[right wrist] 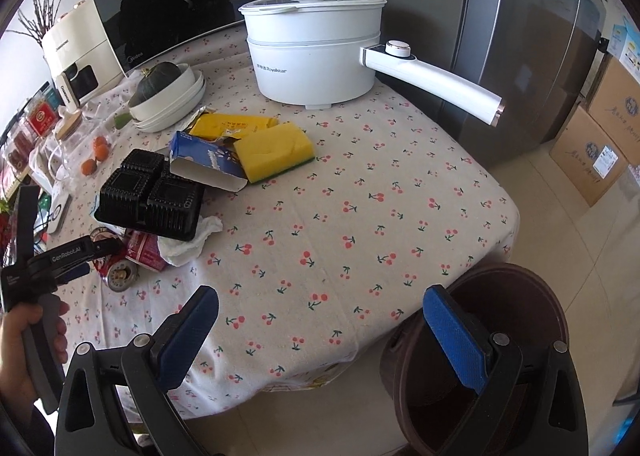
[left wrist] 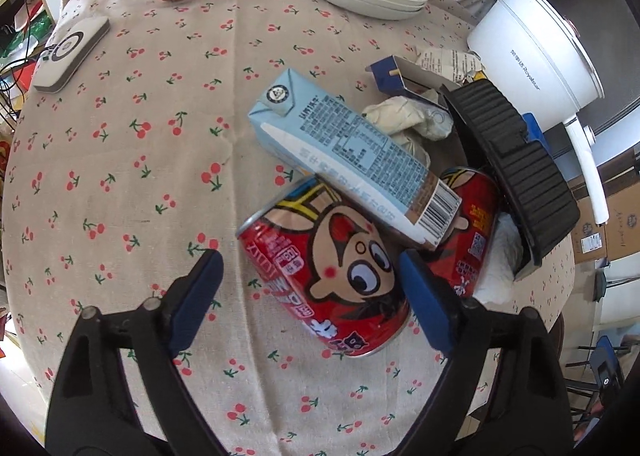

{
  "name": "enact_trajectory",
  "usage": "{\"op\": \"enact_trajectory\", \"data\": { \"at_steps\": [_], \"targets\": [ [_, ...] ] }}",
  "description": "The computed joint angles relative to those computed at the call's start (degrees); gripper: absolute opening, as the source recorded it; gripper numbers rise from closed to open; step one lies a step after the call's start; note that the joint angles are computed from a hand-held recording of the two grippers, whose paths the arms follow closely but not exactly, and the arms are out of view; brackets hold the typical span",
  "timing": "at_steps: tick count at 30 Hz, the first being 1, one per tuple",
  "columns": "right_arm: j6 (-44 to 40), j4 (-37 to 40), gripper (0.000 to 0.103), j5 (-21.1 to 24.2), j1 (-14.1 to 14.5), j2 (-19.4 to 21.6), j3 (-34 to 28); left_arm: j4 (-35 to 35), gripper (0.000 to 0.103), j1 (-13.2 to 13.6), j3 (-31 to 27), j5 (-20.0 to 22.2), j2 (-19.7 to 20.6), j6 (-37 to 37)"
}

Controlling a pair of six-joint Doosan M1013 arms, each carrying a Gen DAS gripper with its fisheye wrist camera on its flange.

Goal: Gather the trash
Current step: 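Grasp the red cartoon can with the left tool while the right tool grasps the black tray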

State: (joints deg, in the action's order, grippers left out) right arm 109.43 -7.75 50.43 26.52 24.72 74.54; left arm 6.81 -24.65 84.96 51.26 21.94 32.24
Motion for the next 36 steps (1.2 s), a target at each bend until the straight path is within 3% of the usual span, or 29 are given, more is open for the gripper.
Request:
{"op": "enact_trajectory", "data": {
  "at_steps": [2,4,19,22,31,36],
  "targets": [
    [1.0,-0.5,0.103,0.3,0.3,0.6,-0.7,-1.6,0.073,0.3,0.5,-0.2,-0.4,1.4],
    [1.7,-0.6,0.103,0.7,0.6,1.4,-1.7,-2.5,0.070,0.6,1.3,-0.3,-1.0,2.7],
    [-6.8,12.3,0.103,-0.8,3.5,6.5,-8.9,-0.2,0.070,2.0,8.9,-3.1,-7.8,7.0],
    [-8.4,16.7,0.103,1.9,3.3,9.0,-13.0,0.0,0.070,2.2,9.4,-4.2,-8.5,7.8],
    [-7.7,19.1,0.103,15.8,2.6,17.8,-25.4,-1.6,0.070,2.6,9.5,-5.4,-8.7,10.6],
    [-7.0,22.5,0.102,15.7,1.9,18.3,-23.7,-2.5,0.070,2.6,9.3,-5.6,-8.3,11.7]
  ]
}}
